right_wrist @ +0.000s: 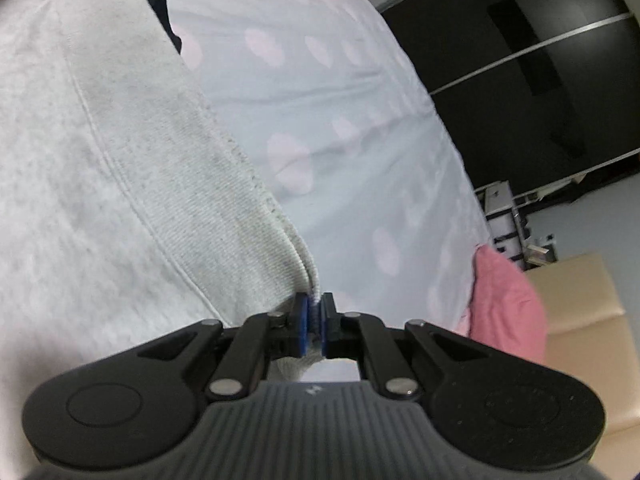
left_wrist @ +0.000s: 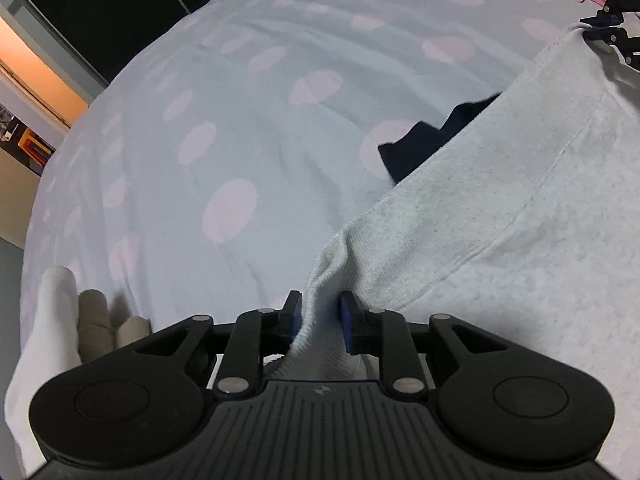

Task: Fold clothes

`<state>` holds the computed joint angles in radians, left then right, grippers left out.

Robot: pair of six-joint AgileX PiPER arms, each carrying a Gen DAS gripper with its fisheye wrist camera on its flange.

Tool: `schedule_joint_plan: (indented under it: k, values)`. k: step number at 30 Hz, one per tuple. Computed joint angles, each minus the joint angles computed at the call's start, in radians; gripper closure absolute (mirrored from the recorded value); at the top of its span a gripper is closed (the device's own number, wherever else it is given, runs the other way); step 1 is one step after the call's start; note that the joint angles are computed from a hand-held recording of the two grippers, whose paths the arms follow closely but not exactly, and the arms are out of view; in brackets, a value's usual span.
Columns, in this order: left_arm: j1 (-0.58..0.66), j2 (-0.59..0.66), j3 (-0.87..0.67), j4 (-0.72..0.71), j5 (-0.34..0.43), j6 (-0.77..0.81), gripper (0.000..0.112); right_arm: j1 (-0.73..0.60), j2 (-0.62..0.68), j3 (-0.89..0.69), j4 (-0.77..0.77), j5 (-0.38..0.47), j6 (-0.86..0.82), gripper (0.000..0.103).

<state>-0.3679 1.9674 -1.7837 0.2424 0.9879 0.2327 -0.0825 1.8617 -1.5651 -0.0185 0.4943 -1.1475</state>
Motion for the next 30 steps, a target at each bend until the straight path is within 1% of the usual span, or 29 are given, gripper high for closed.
schedule_joint_plan:
  k: [1, 3, 4, 5, 6, 7, 8, 10, 12, 14, 17, 19, 21, 24, 27, 29, 30]
  values:
    - [0.003, -0.004, 0.014, 0.0, -0.016, -0.007, 0.091, 0.003, 0.027, -0.024, -0.002, 0.0, 0.015, 0.095]
    - [0.005, -0.022, 0.048, 0.022, -0.063, -0.05, 0.079, 0.004, 0.037, -0.021, -0.014, -0.005, 0.052, 0.093]
    - [0.001, -0.034, 0.064, 0.051, -0.089, -0.091, 0.075, 0.007, 0.041, -0.027, -0.031, 0.0, 0.084, 0.085]
    - [-0.003, -0.045, 0.08, 0.083, -0.113, -0.135, 0.071, 0.009, 0.026, -0.007, -0.055, -0.017, 0.125, 0.08]
    - [-0.005, -0.058, 0.095, 0.115, -0.132, -0.18, 0.068, 0.011, 0.022, -0.003, -0.082, -0.036, 0.174, 0.072]
    - [-0.003, -0.073, 0.106, 0.137, -0.139, -0.217, 0.067, 0.01, 0.02, -0.009, -0.086, -0.034, 0.199, 0.067]
    - [0.0, -0.09, 0.114, 0.15, -0.14, -0.245, 0.067, 0.003, 0.024, -0.039, -0.067, -0.006, 0.209, 0.067]
    - [0.022, -0.126, 0.123, 0.113, -0.14, -0.25, 0.067, -0.024, 0.009, -0.078, -0.005, 0.064, 0.217, 0.067]
    - [0.046, -0.171, 0.145, 0.06, -0.139, -0.247, 0.065, -0.064, -0.016, -0.12, 0.091, 0.17, 0.218, 0.066]
    - [0.058, -0.246, 0.21, 0.016, -0.138, -0.262, 0.065, -0.111, -0.055, -0.128, 0.189, 0.275, 0.213, 0.065]
    - [0.073, -0.386, 0.35, -0.054, -0.144, -0.289, 0.064, -0.196, -0.152, -0.052, 0.323, 0.404, 0.171, 0.065]
    - [0.086, -0.484, 0.45, -0.101, -0.141, -0.296, 0.064, -0.259, -0.222, 0.025, 0.385, 0.462, 0.14, 0.064]
    - [0.096, -0.591, 0.556, -0.137, -0.131, -0.318, 0.059, -0.335, -0.29, 0.101, 0.441, 0.527, 0.107, 0.063]
    - [0.149, -0.72, 0.679, -0.252, -0.113, -0.292, 0.052, -0.464, -0.366, 0.207, 0.514, 0.608, 0.078, 0.055]
    - [0.203, -0.805, 0.797, -0.31, -0.135, -0.323, 0.049, -0.591, -0.397, 0.29, 0.58, 0.668, 0.064, 0.054]
    - [0.245, -0.855, 0.871, -0.344, -0.148, -0.345, 0.049, -0.662, -0.403, 0.336, 0.611, 0.685, 0.075, 0.053]
    - [0.269, -0.88, 0.906, -0.363, -0.153, -0.352, 0.049, -0.694, -0.403, 0.356, 0.624, 0.691, 0.081, 0.049]
